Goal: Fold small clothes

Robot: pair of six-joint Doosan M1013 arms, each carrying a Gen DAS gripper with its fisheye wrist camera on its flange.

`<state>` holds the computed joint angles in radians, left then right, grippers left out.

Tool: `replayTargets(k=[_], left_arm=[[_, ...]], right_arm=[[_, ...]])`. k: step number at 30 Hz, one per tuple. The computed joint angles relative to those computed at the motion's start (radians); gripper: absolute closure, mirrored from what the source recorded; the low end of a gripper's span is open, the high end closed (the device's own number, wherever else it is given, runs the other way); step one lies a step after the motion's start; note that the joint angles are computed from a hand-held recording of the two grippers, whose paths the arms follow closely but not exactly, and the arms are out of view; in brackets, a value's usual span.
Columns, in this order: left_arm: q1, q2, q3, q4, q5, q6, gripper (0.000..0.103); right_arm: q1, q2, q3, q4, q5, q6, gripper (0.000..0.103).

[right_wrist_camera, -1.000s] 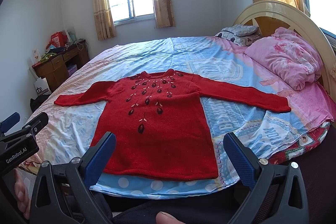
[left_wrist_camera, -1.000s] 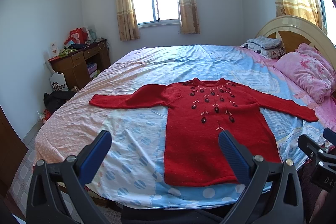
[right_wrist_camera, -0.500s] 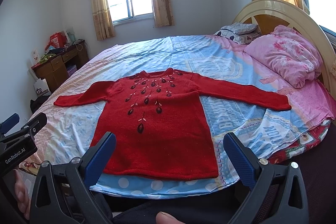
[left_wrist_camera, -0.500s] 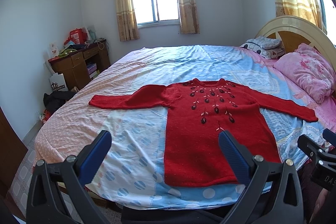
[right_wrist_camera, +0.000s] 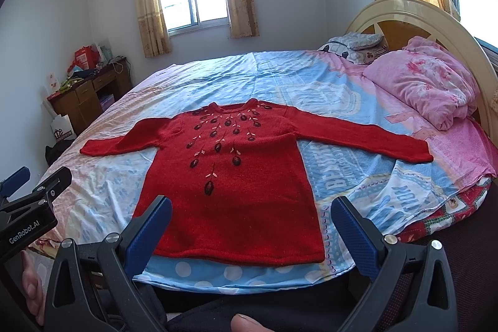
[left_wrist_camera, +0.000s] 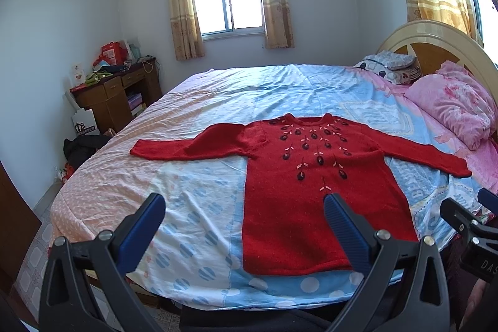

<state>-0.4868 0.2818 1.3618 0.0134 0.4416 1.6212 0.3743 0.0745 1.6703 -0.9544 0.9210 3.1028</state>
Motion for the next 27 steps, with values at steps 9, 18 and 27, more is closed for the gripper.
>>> replayTargets(k=[9,18,27], left_arm=[[-0.002,0.011,-0.003,0.006,0.015,0.036,0.0],[-0.011,0.042,-0.031,0.094,0.038,0.079,0.0],[-0.015,0.101,-0.094,0.019,0.069,0.144,0.0]], right_arm=[[-0.01,0.0,0.005,0.0,-0.011,-0.006,0.001],[-0.041,0.011,0.007,0.034,-0.02,-0.031,0.001],[-0.101,0.031,0.03,0.027,-0.077,-0.033,0.001]])
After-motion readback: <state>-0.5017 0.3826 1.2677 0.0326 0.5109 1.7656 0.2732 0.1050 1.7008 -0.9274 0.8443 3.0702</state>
